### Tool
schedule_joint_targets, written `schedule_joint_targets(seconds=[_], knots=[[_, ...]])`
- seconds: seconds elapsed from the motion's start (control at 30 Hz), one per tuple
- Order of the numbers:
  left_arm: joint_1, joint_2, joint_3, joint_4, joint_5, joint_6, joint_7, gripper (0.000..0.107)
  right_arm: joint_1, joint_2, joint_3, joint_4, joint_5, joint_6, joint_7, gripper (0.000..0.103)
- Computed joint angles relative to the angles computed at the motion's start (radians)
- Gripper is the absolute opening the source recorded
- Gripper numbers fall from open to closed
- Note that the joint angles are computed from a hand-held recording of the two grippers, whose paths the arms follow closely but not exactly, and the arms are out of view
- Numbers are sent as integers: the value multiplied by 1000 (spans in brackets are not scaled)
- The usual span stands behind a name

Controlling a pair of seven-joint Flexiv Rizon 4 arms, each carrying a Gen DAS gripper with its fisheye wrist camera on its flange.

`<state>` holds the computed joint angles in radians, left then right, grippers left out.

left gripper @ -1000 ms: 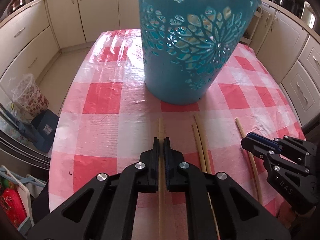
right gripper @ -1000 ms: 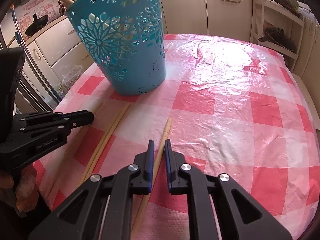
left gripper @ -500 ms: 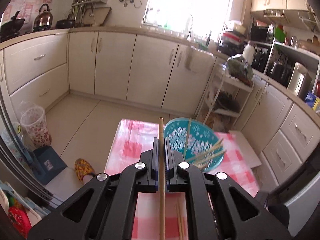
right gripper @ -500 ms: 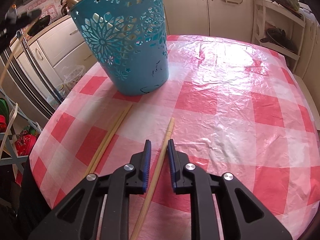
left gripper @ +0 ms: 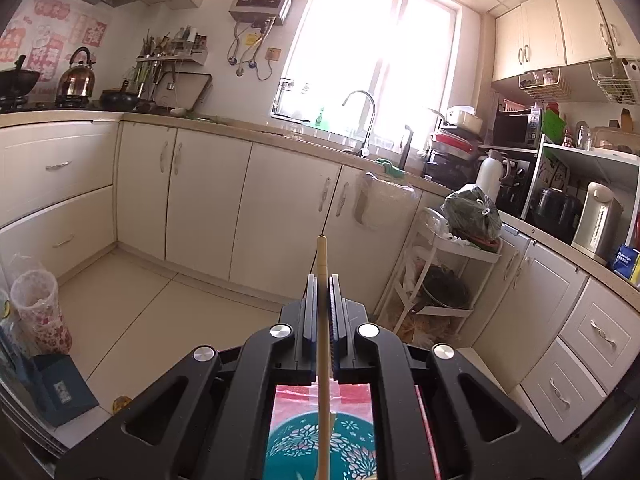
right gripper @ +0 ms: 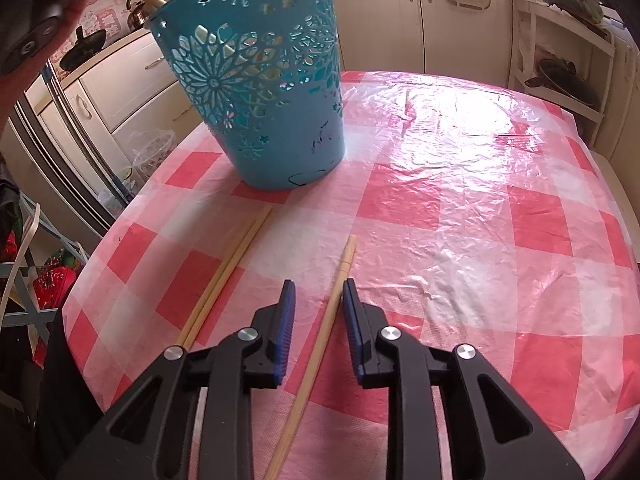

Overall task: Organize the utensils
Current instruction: 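Raise the chopstick with the left tool and drop it into the basket, then close the right tool on a loose chopstick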

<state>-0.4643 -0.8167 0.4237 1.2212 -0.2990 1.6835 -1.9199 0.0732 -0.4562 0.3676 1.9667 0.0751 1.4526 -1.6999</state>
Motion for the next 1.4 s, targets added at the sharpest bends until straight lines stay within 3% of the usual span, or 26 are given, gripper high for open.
schedule_joint_targets(seconds=[0.2, 0.67, 0.77, 0.87, 0.9, 0.97, 1.07, 1.13, 1.2, 1.33, 1.4], knots=[[30, -71, -12, -97, 28, -78, -35, 5, -5, -1, 7, -2, 5, -3, -12, 29], [89, 4, -142, 3, 142, -119, -8, 5, 0, -1, 2, -2, 8, -2, -12, 29], [103, 34, -175, 49, 164, -148, 7, 11, -1, -1, 4, -3, 10, -2, -13, 29], [79, 77, -138, 134, 187, -125, -34, 29, -29, -8, 34, -16, 31, -14, -31, 29], [54, 95, -99, 176, 193, -106, -66, 40, -40, -10, 45, -21, 41, -21, -39, 29], [-8, 125, -8, 257, 200, -65, -130, 51, -59, -11, 59, -30, 64, -33, -54, 29], [-125, 146, 148, 383, 184, -23, -208, 59, -63, -7, 61, -34, 91, -42, -68, 29], [-166, 153, 192, 461, 162, -10, -229, 60, -29, 3, 23, -24, 78, -35, -52, 29], [-170, 152, 191, 508, 141, -15, -221, 62, 56, 19, -68, 7, 16, -12, 6, 28], [-39, 155, 10, 550, 130, -59, -166, 62, 243, 37, -286, 75, -167, 49, 171, 18], [-10, 138, -35, 543, 135, -80, -148, 62, 244, 37, -294, 76, -215, 40, 183, 11]])
